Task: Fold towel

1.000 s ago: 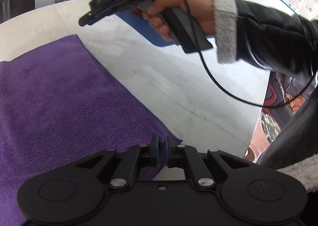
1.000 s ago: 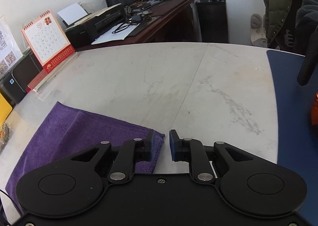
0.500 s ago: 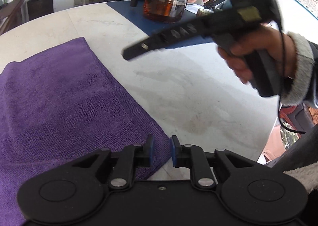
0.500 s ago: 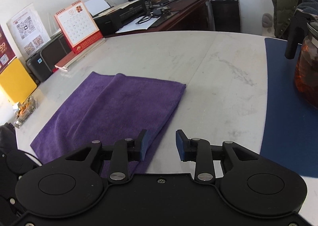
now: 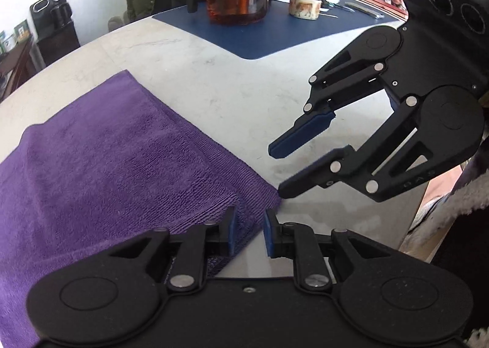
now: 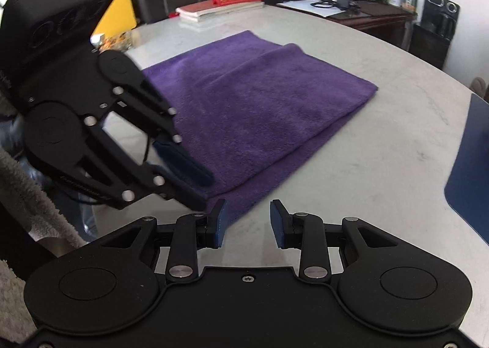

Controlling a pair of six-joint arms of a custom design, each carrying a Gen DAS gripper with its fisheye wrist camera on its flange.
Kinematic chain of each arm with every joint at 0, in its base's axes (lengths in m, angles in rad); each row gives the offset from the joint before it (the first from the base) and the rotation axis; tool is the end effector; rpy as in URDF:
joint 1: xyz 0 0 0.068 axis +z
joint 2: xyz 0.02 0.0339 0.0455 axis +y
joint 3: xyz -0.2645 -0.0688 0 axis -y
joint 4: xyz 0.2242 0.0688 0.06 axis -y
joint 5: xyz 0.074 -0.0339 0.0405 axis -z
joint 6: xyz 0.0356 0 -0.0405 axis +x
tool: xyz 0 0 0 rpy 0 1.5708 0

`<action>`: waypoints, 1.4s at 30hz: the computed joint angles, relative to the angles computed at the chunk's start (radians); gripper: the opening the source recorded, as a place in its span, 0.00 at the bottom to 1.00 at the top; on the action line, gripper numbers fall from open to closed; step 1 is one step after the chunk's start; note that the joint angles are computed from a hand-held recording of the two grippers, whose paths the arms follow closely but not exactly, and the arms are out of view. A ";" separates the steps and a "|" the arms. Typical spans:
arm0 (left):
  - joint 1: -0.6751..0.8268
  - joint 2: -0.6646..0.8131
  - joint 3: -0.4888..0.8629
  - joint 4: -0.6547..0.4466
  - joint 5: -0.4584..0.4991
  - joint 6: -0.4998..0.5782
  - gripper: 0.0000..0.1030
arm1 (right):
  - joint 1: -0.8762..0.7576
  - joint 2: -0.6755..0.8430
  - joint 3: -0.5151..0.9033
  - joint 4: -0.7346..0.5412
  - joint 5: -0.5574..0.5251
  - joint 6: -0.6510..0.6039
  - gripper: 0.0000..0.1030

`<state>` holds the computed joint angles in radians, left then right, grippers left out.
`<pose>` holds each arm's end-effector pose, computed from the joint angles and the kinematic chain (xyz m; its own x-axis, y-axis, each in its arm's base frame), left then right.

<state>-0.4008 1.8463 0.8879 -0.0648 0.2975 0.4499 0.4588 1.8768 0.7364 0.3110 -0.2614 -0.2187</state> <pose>0.2963 -0.1369 0.1268 -0.4846 0.6569 -0.5777 0.8043 0.5942 0.0010 0.2837 0.1504 0.1071 -0.5187 -0.4900 -0.7006 -0.7139 0.6992 0.0395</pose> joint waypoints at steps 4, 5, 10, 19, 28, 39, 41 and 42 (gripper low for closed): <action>0.015 0.011 0.029 -0.042 0.019 0.017 0.16 | 0.025 -0.006 0.013 -0.026 0.025 -0.039 0.29; 0.018 0.014 0.038 -0.055 0.022 0.021 0.16 | 0.028 -0.007 0.015 -0.027 0.029 -0.045 0.29; 0.031 0.018 0.069 -0.097 0.034 0.007 0.14 | 0.041 0.011 0.020 -0.011 0.033 -0.081 0.29; 0.053 0.016 0.091 -0.096 0.007 -0.036 0.14 | 0.063 0.056 0.044 0.002 0.040 -0.108 0.28; 0.102 0.055 0.134 -0.114 0.035 -0.054 0.14 | 0.066 0.078 0.081 -0.031 0.027 -0.108 0.28; 0.164 0.071 0.154 -0.133 0.137 -0.064 0.15 | 0.041 0.110 0.167 -0.134 -0.072 -0.132 0.23; 0.173 0.047 0.147 -0.143 0.153 -0.051 0.15 | 0.025 0.131 0.196 -0.151 -0.111 -0.113 0.23; 0.178 0.035 0.145 -0.154 0.160 -0.043 0.15 | 0.016 0.139 0.209 -0.160 -0.136 -0.095 0.22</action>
<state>-0.2230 1.8809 1.0326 -0.2185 0.4571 0.4070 0.4751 2.0160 0.9454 0.1507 -0.3976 -0.3139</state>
